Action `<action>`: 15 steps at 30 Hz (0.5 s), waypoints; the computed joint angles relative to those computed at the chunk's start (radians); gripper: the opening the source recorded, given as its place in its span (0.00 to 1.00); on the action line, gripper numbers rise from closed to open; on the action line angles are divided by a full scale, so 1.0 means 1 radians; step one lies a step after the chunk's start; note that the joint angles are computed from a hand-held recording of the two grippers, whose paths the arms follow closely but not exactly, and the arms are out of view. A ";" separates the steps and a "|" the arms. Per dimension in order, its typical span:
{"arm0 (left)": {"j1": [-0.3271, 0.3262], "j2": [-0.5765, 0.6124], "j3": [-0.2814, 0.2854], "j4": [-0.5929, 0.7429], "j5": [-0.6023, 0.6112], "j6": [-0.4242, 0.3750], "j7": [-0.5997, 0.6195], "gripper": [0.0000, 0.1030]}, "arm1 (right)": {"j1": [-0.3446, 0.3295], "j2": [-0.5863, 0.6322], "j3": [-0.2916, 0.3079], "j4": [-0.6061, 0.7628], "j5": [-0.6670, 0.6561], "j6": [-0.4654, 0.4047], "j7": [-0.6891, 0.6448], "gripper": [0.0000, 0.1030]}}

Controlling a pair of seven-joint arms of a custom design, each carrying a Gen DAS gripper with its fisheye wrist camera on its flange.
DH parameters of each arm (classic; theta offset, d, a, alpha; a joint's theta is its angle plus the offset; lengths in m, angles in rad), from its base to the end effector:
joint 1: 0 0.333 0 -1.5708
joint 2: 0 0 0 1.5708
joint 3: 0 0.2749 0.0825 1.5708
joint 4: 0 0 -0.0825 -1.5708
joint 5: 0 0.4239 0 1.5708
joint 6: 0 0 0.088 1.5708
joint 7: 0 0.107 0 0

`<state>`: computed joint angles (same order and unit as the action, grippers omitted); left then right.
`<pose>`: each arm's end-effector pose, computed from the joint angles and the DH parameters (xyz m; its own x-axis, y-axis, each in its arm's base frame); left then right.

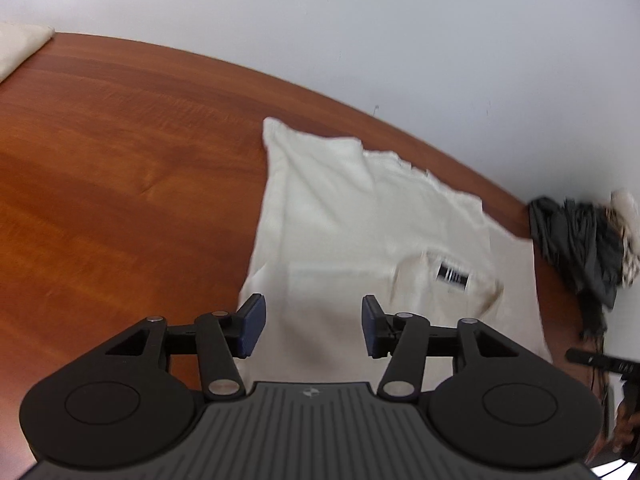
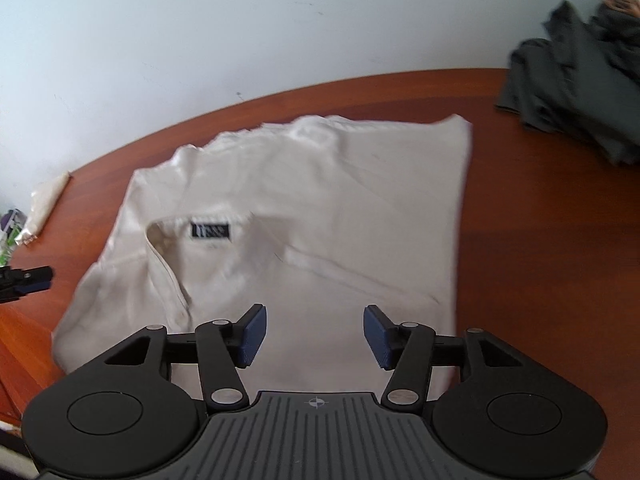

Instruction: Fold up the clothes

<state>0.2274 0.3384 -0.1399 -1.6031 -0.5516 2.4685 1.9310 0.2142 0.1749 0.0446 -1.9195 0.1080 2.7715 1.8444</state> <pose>0.7196 0.0750 0.4418 -0.0245 -0.9323 0.3608 -0.8207 -0.1873 -0.5398 0.6520 0.1666 0.4204 -0.0161 -0.9641 -0.2652 -0.8032 0.1704 -0.5707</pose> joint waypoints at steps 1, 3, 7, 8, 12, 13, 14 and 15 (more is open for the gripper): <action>0.008 -0.023 0.000 -0.029 -0.003 -0.010 0.020 0.57 | 0.004 -0.026 -0.006 -0.034 -0.016 0.002 0.015 0.56; 0.018 -0.063 0.008 -0.083 -0.003 -0.033 0.061 0.58 | 0.011 -0.077 -0.014 -0.099 -0.054 0.004 0.050 0.56; 0.017 -0.105 0.033 -0.149 0.013 -0.079 0.116 0.58 | 0.016 -0.157 -0.012 -0.204 -0.139 -0.001 0.106 0.57; 0.016 -0.111 0.038 -0.162 0.018 -0.089 0.127 0.58 | 0.016 -0.173 -0.010 -0.227 -0.163 -0.003 0.119 0.57; 0.010 -0.132 0.047 -0.207 0.017 -0.092 0.201 0.58 | 0.017 -0.219 0.003 -0.301 -0.207 0.001 0.118 0.58; 0.010 -0.132 0.047 -0.209 0.010 -0.098 0.220 0.58 | 0.019 -0.224 0.005 -0.314 -0.204 0.006 0.105 0.58; 0.010 -0.130 0.047 -0.210 0.000 -0.104 0.244 0.58 | 0.021 -0.227 0.008 -0.323 -0.203 0.014 0.090 0.58; 0.008 -0.130 0.046 -0.213 -0.004 -0.101 0.265 0.58 | 0.024 -0.229 0.011 -0.333 -0.203 0.022 0.076 0.58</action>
<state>0.2357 0.2088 -0.0940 -1.8165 -0.5556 2.3672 2.1958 0.2377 -0.0545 0.0552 -2.2526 -0.0949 2.7933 1.9200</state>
